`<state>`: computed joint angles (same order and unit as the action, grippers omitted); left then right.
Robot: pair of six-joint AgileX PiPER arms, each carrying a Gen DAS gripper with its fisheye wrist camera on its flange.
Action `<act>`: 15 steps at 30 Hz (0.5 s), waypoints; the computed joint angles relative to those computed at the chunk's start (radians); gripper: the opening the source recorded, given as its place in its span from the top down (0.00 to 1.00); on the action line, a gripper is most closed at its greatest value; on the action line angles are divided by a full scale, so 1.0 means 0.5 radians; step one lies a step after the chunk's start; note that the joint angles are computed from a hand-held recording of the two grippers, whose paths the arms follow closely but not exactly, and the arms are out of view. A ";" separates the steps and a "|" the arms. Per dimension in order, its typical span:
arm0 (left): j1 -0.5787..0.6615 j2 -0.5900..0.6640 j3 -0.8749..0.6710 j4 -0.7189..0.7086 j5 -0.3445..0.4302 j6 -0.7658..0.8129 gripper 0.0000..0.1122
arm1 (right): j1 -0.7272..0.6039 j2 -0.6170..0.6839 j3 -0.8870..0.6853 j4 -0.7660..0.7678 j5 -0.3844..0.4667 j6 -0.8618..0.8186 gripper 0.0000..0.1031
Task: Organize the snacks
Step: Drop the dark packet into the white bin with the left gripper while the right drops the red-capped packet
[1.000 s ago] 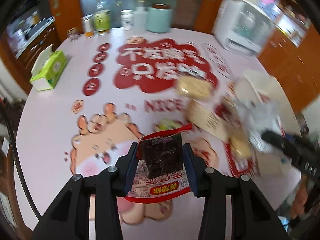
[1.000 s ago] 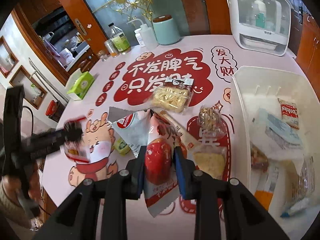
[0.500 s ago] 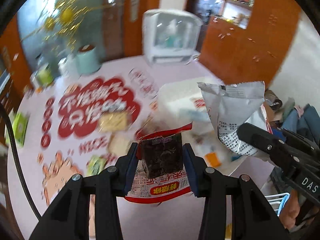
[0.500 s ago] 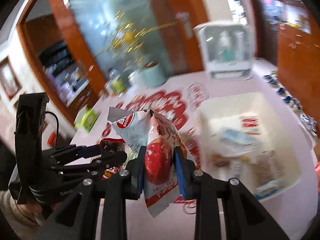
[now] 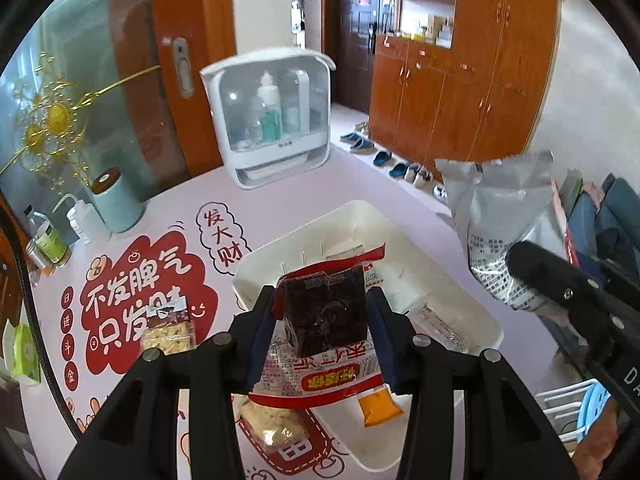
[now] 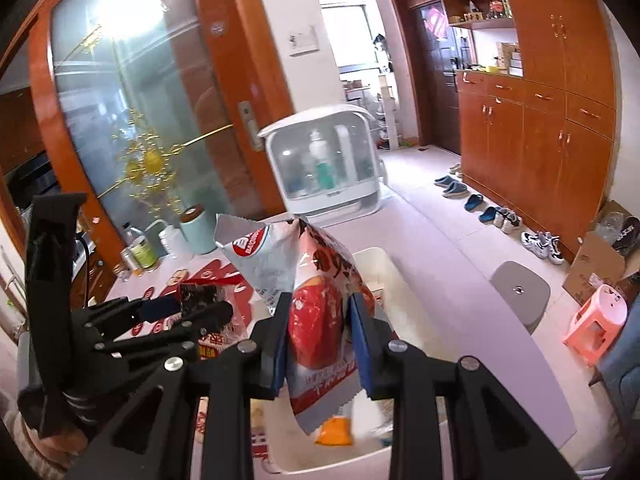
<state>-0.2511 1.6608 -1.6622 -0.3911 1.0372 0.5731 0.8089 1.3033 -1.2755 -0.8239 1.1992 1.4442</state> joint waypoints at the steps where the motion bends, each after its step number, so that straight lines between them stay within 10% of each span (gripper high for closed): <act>1: -0.034 0.026 -0.003 0.043 -0.014 -0.032 0.57 | -0.043 0.004 0.024 0.020 -0.031 -0.015 0.72; 5: -0.117 0.110 0.031 0.250 -0.069 -0.194 0.25 | -0.317 0.098 0.093 0.273 -0.209 -0.235 0.67; 15: 0.065 -0.001 0.272 0.277 -0.091 -0.086 0.24 | -0.351 0.037 0.271 0.467 -0.399 -0.171 0.48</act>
<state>-0.2188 1.6602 -1.5262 -0.2524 0.9916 0.5303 0.6333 1.3217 -1.1398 -0.5904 0.9996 1.3587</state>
